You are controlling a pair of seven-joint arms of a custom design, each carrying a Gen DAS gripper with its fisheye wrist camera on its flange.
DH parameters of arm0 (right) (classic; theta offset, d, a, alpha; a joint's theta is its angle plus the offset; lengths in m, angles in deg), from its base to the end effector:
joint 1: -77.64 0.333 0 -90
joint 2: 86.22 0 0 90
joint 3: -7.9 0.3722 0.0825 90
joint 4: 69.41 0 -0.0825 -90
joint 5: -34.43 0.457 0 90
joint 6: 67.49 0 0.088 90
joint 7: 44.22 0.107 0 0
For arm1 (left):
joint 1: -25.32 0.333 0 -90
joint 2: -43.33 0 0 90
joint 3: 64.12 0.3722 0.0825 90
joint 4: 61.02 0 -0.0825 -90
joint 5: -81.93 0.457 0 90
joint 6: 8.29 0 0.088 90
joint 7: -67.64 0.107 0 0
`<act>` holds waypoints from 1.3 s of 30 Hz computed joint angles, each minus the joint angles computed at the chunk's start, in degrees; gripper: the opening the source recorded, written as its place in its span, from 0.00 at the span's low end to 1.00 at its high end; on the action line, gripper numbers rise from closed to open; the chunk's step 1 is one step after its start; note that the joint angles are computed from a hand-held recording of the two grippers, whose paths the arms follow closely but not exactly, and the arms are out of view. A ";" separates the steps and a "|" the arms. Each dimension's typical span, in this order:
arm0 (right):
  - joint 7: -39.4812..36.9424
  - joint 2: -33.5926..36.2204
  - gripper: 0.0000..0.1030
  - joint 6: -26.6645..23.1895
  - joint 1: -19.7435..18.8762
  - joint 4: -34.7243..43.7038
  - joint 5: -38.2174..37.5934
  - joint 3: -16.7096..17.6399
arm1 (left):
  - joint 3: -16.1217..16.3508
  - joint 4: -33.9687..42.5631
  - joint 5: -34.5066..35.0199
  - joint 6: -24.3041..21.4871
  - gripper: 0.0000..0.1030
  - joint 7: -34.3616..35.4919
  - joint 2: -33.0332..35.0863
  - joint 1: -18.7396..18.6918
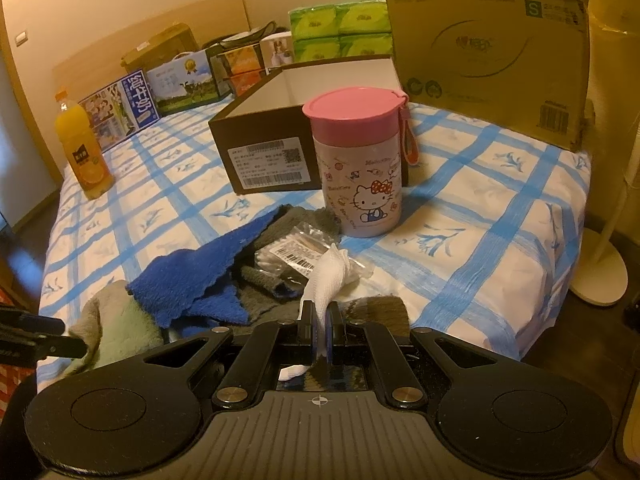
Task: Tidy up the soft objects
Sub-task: 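Lift the grey-green towel with the left gripper while the right holds the white cloth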
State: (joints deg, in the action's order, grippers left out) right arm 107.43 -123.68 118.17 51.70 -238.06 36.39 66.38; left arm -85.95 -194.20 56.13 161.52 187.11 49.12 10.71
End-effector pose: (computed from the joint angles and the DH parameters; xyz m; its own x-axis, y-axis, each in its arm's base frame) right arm 0.3509 0.1769 0.3439 -0.3280 -0.9113 -0.2488 -0.5840 0.4026 -0.7048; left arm 0.5070 -0.3352 0.3565 -0.6692 -0.7403 0.0648 -0.6477 0.5383 -0.5391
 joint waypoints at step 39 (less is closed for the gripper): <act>1.87 0.47 0.04 0.31 -0.12 -0.57 -0.01 -0.76 | -36.26 0.64 0.18 5.35 0.18 6.62 8.97 35.30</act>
State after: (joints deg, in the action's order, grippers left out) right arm 109.31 -123.21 118.47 51.59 -238.63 36.38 65.62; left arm -122.22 -193.57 56.31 166.86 193.73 58.09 46.02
